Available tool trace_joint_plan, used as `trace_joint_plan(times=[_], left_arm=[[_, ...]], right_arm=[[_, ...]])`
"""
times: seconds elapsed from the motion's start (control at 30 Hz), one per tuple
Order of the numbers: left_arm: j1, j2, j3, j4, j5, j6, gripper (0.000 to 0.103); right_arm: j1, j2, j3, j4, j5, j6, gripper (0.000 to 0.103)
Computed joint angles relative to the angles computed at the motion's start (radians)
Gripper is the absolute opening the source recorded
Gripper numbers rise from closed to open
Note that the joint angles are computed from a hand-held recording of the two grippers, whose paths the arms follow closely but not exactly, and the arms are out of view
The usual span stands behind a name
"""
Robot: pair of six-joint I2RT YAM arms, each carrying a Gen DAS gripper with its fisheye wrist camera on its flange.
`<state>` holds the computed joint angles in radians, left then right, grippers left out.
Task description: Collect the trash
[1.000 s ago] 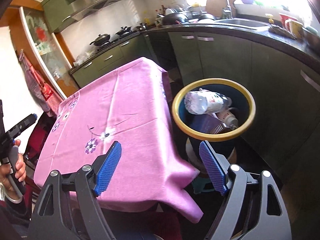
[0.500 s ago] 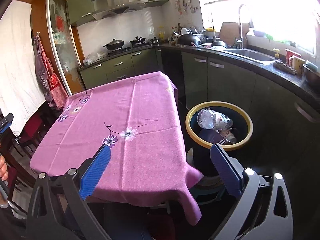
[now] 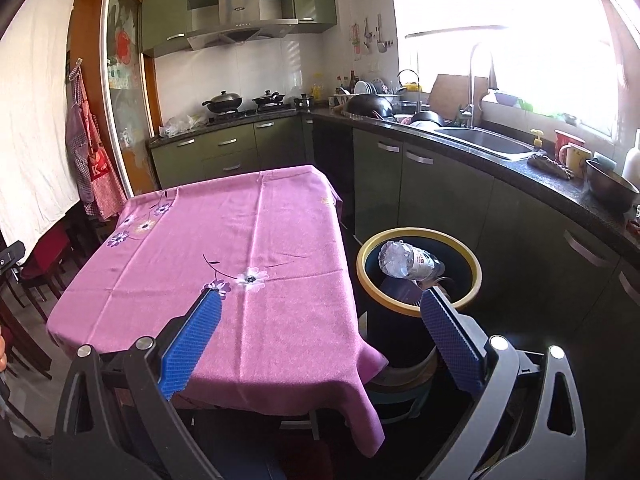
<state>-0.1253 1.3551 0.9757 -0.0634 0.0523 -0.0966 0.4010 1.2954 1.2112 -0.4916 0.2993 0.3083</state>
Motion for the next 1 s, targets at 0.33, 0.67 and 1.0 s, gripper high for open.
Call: trace_joint_plan(times=[0.33, 0.67, 1.0], left_arm=[[-0.017, -0.004, -0.012, 0.003, -0.012, 0.015, 0.096], [-0.029, -0.008, -0.014, 0.004, -0.015, 0.021, 0.096], [-0.031, -0.011, -0.013, 0.004, -0.016, 0.023, 0.096]], right_arm=[[-0.006, 0.014, 0.014, 0.002, -0.011, -0.012, 0.098], [-0.01, 0.015, 0.013, 0.006, -0.014, -0.015, 0.098], [-0.017, 0.015, 0.012, 0.011, -0.025, -0.02, 0.098]])
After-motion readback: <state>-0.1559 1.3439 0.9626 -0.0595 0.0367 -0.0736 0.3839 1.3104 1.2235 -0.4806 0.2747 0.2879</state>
